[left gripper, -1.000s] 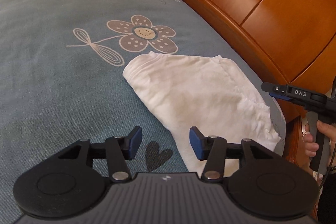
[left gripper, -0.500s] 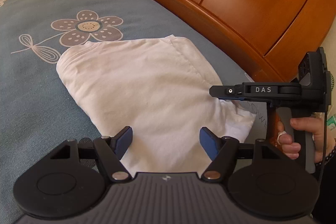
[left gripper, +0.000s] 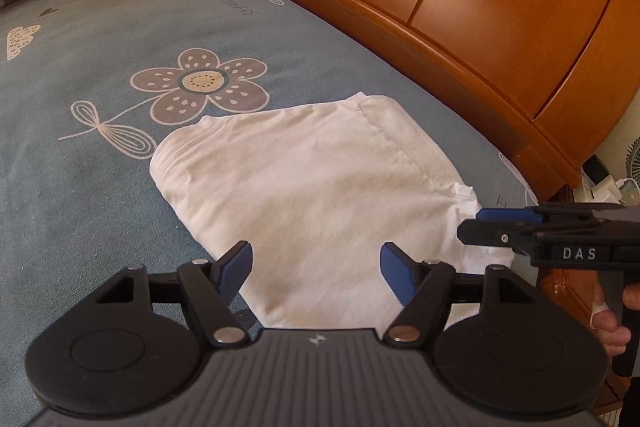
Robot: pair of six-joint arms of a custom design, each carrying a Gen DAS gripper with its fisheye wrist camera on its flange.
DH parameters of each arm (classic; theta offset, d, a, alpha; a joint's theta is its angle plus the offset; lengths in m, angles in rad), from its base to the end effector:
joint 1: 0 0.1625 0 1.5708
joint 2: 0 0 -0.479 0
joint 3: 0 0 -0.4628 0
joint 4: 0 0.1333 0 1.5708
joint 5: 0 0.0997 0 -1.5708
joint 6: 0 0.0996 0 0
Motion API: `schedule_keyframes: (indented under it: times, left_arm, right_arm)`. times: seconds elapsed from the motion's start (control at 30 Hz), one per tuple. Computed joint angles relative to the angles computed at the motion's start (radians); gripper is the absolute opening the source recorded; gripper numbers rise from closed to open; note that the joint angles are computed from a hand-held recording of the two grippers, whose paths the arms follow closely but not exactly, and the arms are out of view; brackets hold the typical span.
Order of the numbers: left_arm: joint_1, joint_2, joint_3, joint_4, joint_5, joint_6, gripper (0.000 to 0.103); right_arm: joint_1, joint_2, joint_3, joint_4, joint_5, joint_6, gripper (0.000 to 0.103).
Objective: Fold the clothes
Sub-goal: 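Withdraw both open grippers from the folded shirt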
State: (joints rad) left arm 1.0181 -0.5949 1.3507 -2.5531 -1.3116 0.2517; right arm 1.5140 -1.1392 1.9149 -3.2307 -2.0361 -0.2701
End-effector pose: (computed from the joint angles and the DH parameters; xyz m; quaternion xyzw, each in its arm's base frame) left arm -0.3123 -0.8088 0.0421 0.3722 0.9124 -0.1300 0.1102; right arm 0.0508 -0.6668 0.2942 -0.0045 -0.8850 0.3769 0.2734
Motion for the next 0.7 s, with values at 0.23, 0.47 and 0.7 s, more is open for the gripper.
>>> schedule_keyframes:
  times: [0.23, 0.47, 0.7]
  left_arm:
    - [-0.006, 0.073, -0.075, -0.013, 0.056, 0.03, 0.071]
    - [-0.004, 0.127, -0.119, -0.031, 0.09, 0.062, 0.071]
    - [-0.004, 0.114, -0.122, -0.025, 0.056, 0.082, 0.071]
  right_arm:
    - [0.015, -0.011, 0.035, 0.048, -0.033, 0.018, 0.053]
    - [0.002, 0.007, 0.059, 0.025, -0.053, 0.019, 0.054]
    - [0.019, 0.002, 0.054, -0.052, -0.03, -0.044, 0.055]
